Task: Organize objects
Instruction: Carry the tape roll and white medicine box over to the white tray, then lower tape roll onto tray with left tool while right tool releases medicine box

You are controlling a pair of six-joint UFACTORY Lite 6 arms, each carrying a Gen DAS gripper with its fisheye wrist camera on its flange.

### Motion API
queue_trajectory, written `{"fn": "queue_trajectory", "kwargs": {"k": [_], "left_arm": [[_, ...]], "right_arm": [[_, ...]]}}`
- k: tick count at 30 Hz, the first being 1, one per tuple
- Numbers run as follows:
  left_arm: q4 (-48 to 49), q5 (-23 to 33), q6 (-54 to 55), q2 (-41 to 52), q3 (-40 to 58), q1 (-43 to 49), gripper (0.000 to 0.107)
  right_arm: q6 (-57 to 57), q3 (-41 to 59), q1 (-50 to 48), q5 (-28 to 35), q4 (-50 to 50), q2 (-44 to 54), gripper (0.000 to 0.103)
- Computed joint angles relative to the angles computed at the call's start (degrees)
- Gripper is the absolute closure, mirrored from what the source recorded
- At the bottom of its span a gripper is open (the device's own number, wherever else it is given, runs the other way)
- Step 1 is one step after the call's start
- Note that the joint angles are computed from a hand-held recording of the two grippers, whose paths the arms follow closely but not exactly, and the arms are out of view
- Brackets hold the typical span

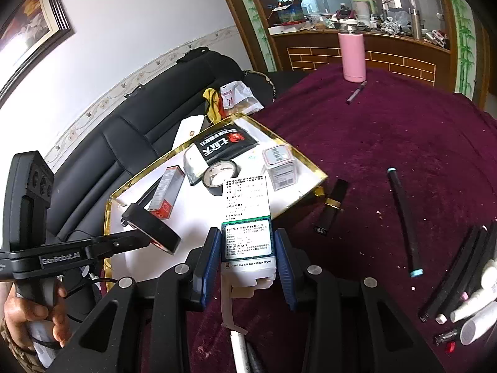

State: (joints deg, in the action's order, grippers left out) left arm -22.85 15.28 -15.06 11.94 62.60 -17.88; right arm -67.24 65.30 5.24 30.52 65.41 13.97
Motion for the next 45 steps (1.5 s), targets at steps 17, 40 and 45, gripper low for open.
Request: {"fn": "queue_trajectory", "kwargs": {"k": [17,40,45], "left_arm": [[-7.41,1.42,9.18,4.10,0.96,5.83,0.095],[-6.50,3.04,8.57,11.26,5.81,6.42,0.095],[-3.65,4.06,5.52,12.90,8.49,5.97,0.095]], "right_arm": [[3.15,16.23,5.87,4.56,1.17,14.35,0.064],[14.94,23.88,8.64,-3.43,-14.62,24.15,0.064],[15.95,22.80,9.86,-5.85,-15.64,23.33,0.063]]}}
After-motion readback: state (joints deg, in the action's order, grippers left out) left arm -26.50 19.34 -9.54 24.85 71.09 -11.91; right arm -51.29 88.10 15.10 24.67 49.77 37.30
